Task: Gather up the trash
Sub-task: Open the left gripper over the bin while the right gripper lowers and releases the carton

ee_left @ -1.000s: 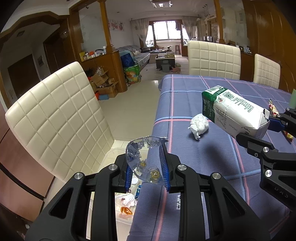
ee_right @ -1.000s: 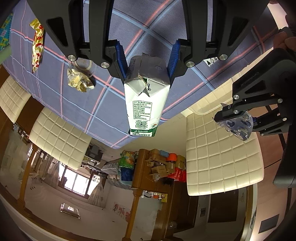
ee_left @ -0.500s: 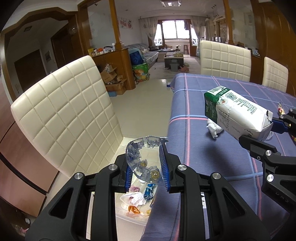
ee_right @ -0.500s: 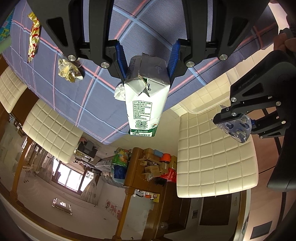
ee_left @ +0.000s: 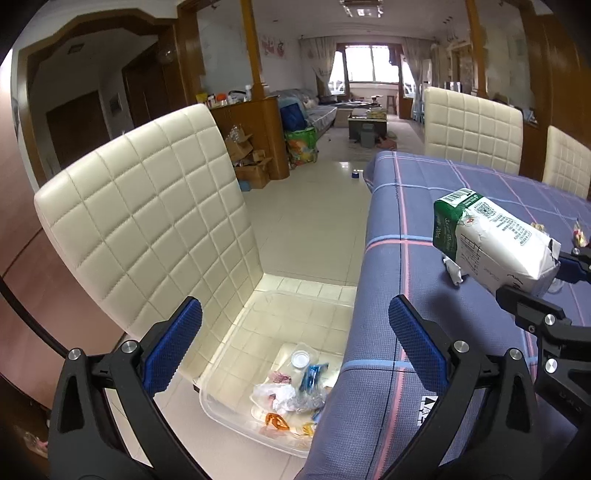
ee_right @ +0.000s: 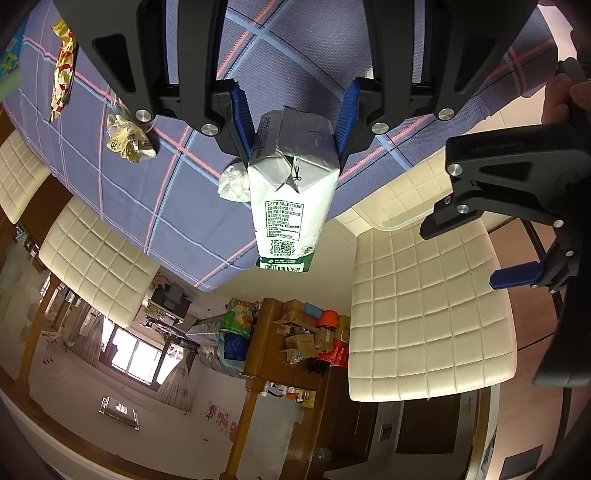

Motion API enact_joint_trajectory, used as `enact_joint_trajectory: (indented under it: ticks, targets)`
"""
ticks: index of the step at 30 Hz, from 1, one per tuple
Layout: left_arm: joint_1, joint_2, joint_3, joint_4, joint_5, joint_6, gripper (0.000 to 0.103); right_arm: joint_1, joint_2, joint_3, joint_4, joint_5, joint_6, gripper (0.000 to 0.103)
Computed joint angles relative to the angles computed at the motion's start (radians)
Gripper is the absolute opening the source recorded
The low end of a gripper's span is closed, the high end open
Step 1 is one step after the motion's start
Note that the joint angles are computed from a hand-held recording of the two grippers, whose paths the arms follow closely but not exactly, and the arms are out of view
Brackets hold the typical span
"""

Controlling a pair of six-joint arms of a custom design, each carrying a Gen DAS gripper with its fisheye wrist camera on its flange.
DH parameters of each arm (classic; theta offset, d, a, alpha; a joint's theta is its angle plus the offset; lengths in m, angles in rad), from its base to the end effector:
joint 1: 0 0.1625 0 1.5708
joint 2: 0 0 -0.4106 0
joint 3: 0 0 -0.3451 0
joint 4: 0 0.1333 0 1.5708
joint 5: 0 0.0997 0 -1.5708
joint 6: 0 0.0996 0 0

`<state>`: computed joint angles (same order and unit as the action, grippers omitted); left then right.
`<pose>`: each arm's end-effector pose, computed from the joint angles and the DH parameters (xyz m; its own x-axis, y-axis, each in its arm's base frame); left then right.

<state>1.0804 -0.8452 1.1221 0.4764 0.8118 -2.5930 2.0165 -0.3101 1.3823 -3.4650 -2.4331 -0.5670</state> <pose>-0.0993 -0.6146 0.2532 -0.5798 0.2284 -0.7821 0.7319 0.5676 -0.3769 0.3415 -0.5809 0.0136 -0.5399 -0.1432 0.8295 -0.6917 0.6370 -0.3402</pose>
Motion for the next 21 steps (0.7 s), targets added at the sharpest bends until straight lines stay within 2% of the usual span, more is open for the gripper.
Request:
enact_joint_trajectory:
  ticks: [21]
  targets:
    - [0.018,-0.035,0.025,0.005,-0.005,0.003,0.1,0.007,0.04,-0.064,0.064,0.01,-0.003,0.038]
